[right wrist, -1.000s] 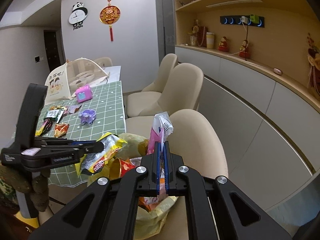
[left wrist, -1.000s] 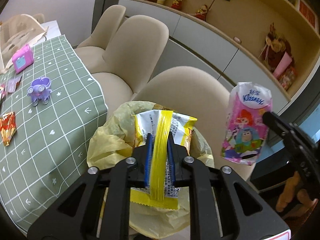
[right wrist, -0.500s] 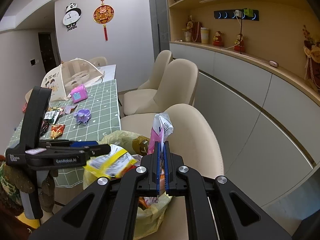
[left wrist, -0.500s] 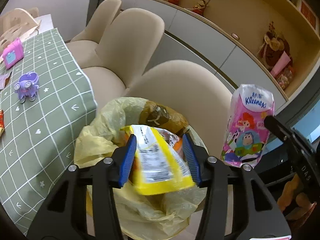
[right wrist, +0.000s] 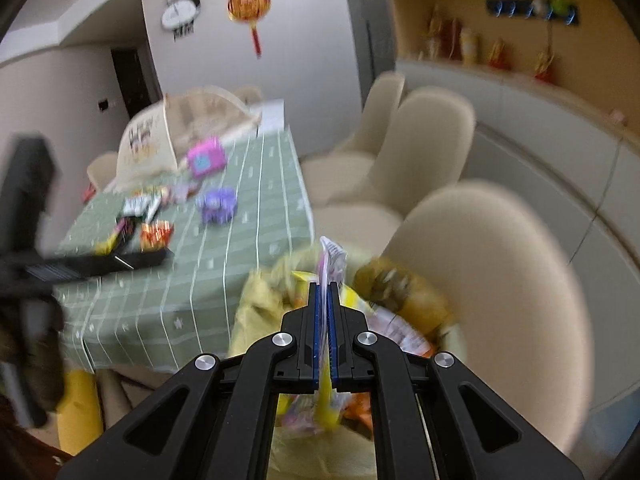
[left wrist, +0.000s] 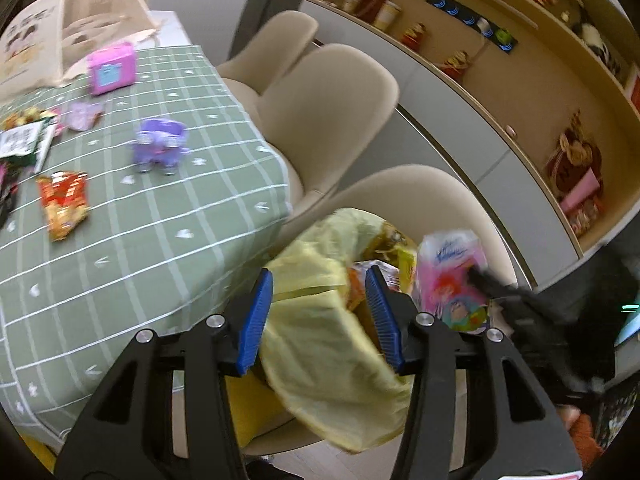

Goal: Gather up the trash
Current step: 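Open the left gripper over the trash bag while the right gripper releases the tissue pack, then move both grippers back over the table toward the pink chip bag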

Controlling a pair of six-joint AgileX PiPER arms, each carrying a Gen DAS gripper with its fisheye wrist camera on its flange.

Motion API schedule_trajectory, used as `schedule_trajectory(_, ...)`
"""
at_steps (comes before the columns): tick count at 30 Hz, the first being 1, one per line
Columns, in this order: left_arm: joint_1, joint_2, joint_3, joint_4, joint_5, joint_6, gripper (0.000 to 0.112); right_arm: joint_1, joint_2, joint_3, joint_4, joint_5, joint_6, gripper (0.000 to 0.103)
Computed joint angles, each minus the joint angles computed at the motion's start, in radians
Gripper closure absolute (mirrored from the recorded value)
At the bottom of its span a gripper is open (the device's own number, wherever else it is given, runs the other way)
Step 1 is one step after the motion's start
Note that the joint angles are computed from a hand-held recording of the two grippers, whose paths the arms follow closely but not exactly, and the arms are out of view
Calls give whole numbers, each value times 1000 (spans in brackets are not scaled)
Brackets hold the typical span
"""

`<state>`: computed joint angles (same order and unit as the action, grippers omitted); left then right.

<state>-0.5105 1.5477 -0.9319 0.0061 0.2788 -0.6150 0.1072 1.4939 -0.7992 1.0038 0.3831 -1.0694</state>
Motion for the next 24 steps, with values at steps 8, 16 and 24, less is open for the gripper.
schedule_trajectory(8,90,-191,176,74,13,-89,66,54,295,-65,-74,-29,105,97)
schedule_trajectory(16,156,-260,262,78,7,-97,62,40,260,-42,-15,-32,64,96)
schedule_trajectory(24,156,-264,275,197,-6,-200,61,17,131,13,27,-42,-15,67)
